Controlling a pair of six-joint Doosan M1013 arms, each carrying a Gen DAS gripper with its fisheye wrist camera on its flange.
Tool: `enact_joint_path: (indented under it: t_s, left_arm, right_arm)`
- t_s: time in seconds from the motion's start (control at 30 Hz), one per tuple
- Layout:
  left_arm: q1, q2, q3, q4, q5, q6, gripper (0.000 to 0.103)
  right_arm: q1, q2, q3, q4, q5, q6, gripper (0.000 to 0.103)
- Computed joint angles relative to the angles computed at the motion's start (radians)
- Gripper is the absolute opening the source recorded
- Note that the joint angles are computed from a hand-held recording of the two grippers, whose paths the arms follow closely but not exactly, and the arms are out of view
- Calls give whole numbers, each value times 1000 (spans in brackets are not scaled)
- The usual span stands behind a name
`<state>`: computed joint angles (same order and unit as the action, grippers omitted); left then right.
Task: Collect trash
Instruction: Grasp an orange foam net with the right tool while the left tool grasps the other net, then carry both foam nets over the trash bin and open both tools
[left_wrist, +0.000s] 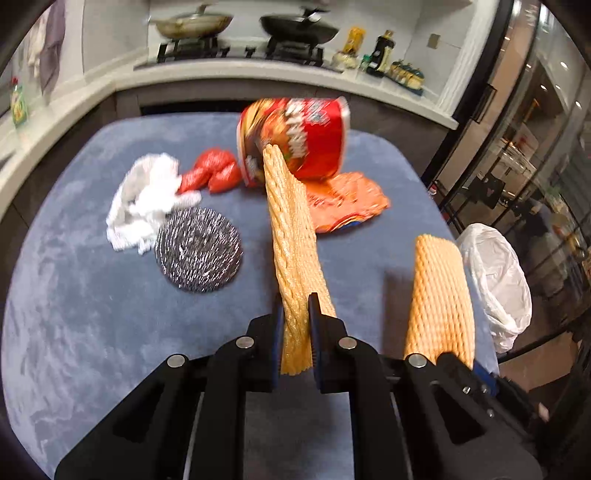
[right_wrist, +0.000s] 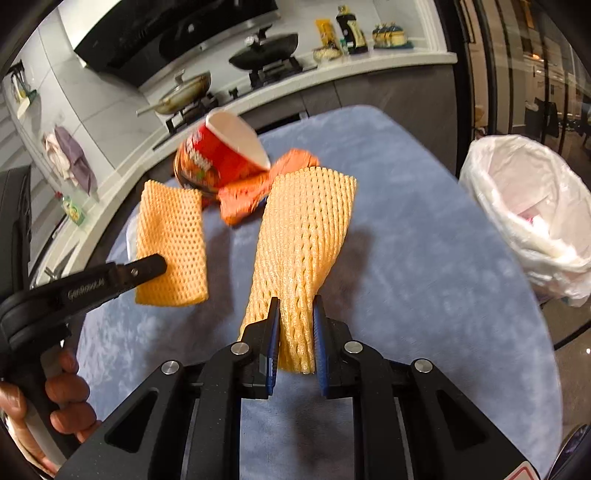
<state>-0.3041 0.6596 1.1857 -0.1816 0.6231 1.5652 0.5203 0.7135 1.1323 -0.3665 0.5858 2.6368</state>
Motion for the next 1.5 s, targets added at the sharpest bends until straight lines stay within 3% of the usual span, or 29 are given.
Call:
enact_joint_path:
  t_s: [0.37,0.73,1.03,1.5]
  left_arm:
    - [-47,-54,35,-112,-41,182,12]
    - [-124,-32,-22,-207,-11,352,12]
    - [-176,25,-110,-306,49,505,12]
    - [-230,96,-221,-242,84,489,12]
  right_arm:
    - [-10,-103,119,-296,-28,297,15]
    - [-54,-204,250,-527,44,545,15]
    - [-103,-242,312,-550,96,591,16]
    - [-152,-234,314,-523,106,553,16]
